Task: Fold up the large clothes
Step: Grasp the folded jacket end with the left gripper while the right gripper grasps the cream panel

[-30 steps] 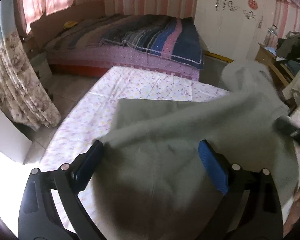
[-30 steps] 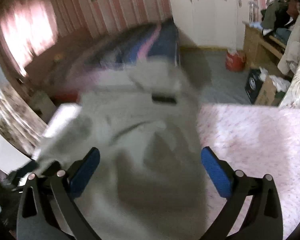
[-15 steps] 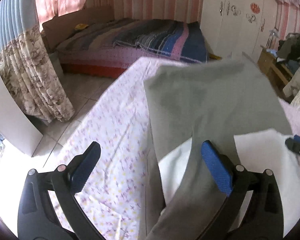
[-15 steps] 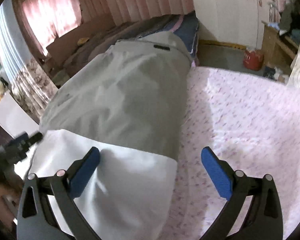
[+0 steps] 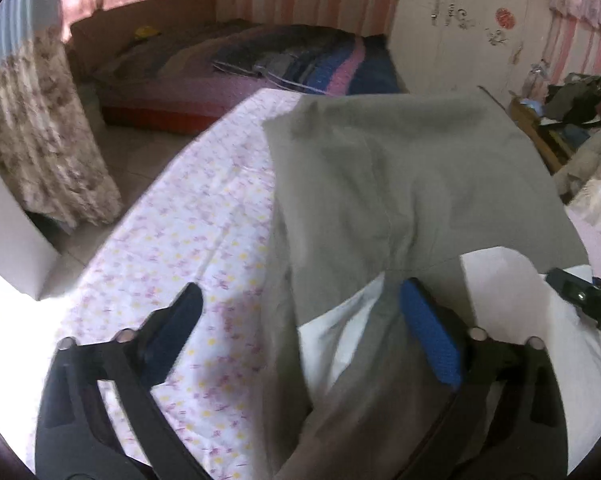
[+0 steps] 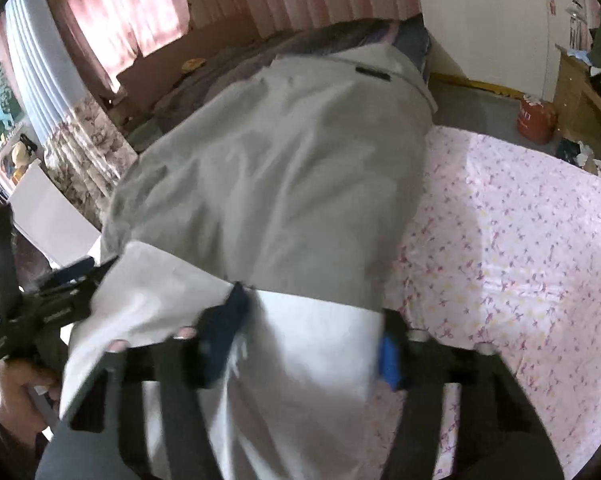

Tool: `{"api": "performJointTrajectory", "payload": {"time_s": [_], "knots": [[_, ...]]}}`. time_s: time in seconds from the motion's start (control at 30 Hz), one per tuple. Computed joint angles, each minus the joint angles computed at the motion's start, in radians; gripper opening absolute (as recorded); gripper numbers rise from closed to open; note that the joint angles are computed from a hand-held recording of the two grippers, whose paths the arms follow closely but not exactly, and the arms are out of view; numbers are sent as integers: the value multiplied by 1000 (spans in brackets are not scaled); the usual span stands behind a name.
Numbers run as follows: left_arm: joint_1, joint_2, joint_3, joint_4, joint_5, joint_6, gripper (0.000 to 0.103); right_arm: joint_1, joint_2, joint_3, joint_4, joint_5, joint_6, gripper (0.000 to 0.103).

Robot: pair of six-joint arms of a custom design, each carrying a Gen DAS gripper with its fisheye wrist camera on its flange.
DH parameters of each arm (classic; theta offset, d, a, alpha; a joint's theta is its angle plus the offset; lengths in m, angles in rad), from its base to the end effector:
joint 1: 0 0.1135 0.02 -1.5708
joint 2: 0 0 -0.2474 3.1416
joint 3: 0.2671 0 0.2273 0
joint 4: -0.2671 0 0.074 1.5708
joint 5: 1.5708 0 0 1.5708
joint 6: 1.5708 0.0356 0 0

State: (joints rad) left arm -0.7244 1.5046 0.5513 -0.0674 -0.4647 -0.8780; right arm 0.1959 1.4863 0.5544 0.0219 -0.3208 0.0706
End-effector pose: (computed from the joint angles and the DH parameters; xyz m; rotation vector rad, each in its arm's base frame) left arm 0.1864 -0.1437 0.1261 -0.3488 2.4144 -0.0926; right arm 0.2373 0.0585 0.1347 -0.2928 2.4685 0.5111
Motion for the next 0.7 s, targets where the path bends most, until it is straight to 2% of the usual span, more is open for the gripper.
{"api": "performJointTrajectory", "payload": {"time_s": [0.03, 0.1, 0.2, 0.37, 0.47, 0.57, 0.63, 0.7], "knots": [[7, 0, -13, 38, 33, 13, 75, -9, -3, -5, 7, -12, 9, 46], [-5, 8, -20, 93, 61, 28, 48, -15, -7, -11, 15, -16, 12, 46], [-41, 31, -3, 99, 29, 27, 32, -11, -14, -18, 31, -21, 31, 43], [-79, 21, 6, 70, -12, -27, 18, -73, -44, -51, 58, -109, 14, 30], [-111, 9, 41, 24, -37, -52, 14, -113, -104, -53, 15, -128, -24, 25], [-158, 33, 114, -13, -50, -66, 12, -194, -220, -57, -75, -147, -97, 22], [-205, 70, 190, -51, -74, -76, 12, -300, -290, -21, -195, -197, -191, 22], [-267, 152, 325, -109, -110, -97, 12, -439, -335, 29, -321, -249, -323, 22]]}}
